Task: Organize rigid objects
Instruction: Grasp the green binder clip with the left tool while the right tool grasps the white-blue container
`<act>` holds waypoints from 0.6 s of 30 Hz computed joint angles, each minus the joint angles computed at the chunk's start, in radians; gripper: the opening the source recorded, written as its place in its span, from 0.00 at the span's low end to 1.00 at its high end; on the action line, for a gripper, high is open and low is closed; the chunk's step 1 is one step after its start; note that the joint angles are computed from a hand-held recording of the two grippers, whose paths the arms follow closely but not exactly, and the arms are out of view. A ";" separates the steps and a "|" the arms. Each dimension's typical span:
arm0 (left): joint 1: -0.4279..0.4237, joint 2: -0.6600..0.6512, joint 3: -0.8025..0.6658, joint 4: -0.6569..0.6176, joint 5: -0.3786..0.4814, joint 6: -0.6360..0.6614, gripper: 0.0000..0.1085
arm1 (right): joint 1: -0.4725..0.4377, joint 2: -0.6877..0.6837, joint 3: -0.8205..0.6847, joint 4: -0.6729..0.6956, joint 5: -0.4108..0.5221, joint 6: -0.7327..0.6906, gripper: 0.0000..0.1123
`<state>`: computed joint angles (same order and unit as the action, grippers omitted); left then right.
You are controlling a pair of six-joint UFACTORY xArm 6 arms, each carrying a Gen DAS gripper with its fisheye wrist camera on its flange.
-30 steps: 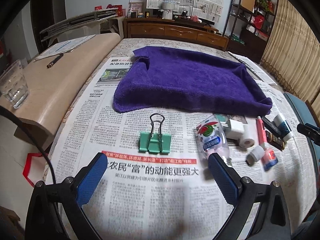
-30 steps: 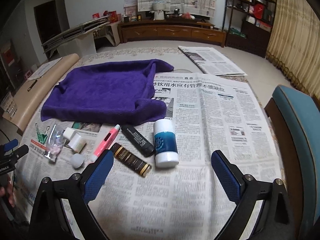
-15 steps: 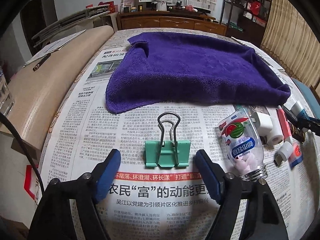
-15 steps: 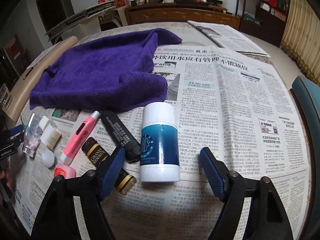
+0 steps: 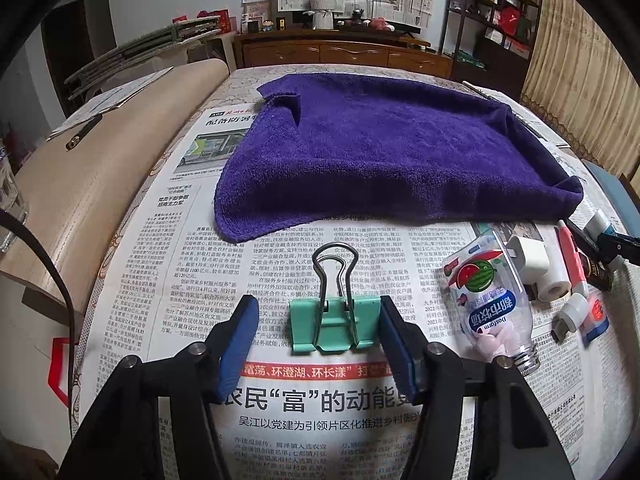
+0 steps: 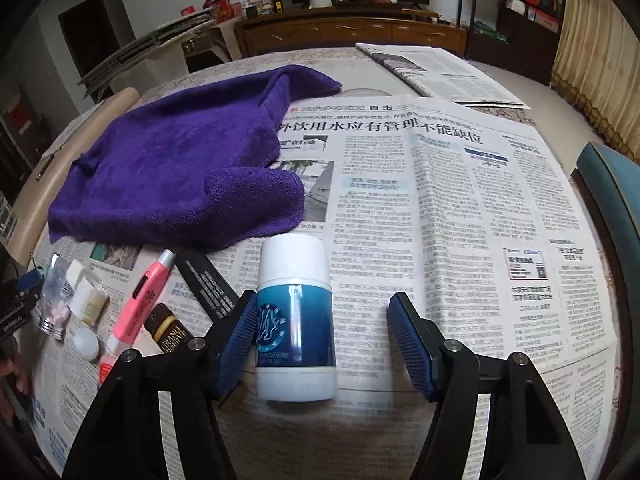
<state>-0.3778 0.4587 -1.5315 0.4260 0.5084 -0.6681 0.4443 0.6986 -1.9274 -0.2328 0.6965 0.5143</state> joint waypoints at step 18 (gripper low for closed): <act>0.000 -0.040 0.059 -0.029 -0.044 0.000 0.36 | 0.017 0.001 0.007 -0.017 -0.026 -0.036 0.32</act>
